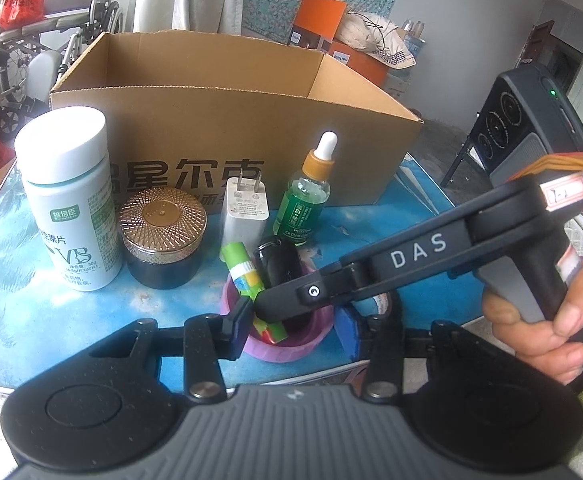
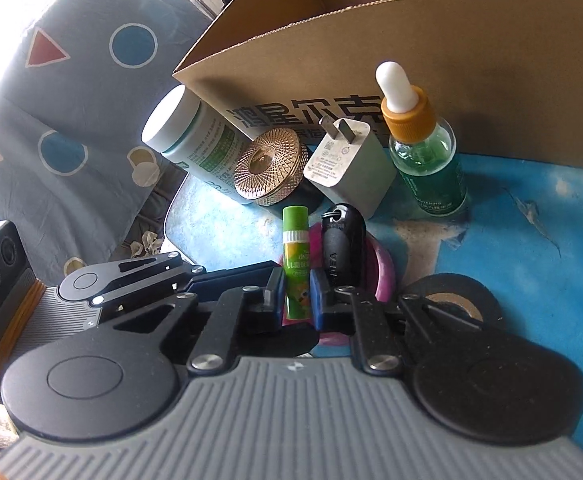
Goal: Organize rigid objects
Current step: 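Close the right tool on the green glue stick in the pink bowl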
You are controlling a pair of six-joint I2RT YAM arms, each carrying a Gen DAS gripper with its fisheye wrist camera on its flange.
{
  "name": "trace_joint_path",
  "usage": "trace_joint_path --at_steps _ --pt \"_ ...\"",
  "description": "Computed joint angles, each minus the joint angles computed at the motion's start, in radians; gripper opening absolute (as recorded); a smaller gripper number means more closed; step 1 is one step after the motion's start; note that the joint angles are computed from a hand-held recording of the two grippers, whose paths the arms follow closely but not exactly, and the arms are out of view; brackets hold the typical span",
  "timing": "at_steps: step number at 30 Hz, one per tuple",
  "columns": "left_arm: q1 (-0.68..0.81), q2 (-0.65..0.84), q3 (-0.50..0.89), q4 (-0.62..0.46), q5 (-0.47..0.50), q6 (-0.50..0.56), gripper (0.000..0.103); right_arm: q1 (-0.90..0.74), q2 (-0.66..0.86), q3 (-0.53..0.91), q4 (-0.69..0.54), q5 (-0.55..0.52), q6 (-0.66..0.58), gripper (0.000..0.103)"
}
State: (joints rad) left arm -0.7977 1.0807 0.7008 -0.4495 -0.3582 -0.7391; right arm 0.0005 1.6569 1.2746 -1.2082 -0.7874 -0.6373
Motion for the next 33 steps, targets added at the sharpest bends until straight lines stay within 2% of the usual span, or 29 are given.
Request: trace_joint_path --at_steps 5,7,9,13,24,33 --pt "0.023 0.017 0.006 -0.003 0.027 -0.009 0.043 -0.044 0.061 0.029 -0.06 -0.053 0.003 0.008" --pt "0.032 0.019 0.009 -0.007 0.038 -0.011 0.04 -0.055 0.075 0.034 -0.075 -0.062 0.007 0.007" --pt "0.033 0.034 0.025 -0.024 0.034 -0.012 0.034 -0.056 0.067 0.03 -0.066 -0.061 0.028 0.009" --pt "0.039 0.037 0.03 -0.032 0.026 -0.015 0.03 -0.051 0.064 0.016 -0.032 -0.066 0.102 0.011" --pt "0.022 0.033 0.019 -0.022 -0.017 -0.006 0.029 -0.046 0.004 -0.066 0.077 -0.091 0.231 0.014" --pt "-0.028 0.012 0.028 -0.04 -0.072 -0.01 0.029 -0.084 -0.008 -0.077 0.042 -0.138 0.182 0.013"
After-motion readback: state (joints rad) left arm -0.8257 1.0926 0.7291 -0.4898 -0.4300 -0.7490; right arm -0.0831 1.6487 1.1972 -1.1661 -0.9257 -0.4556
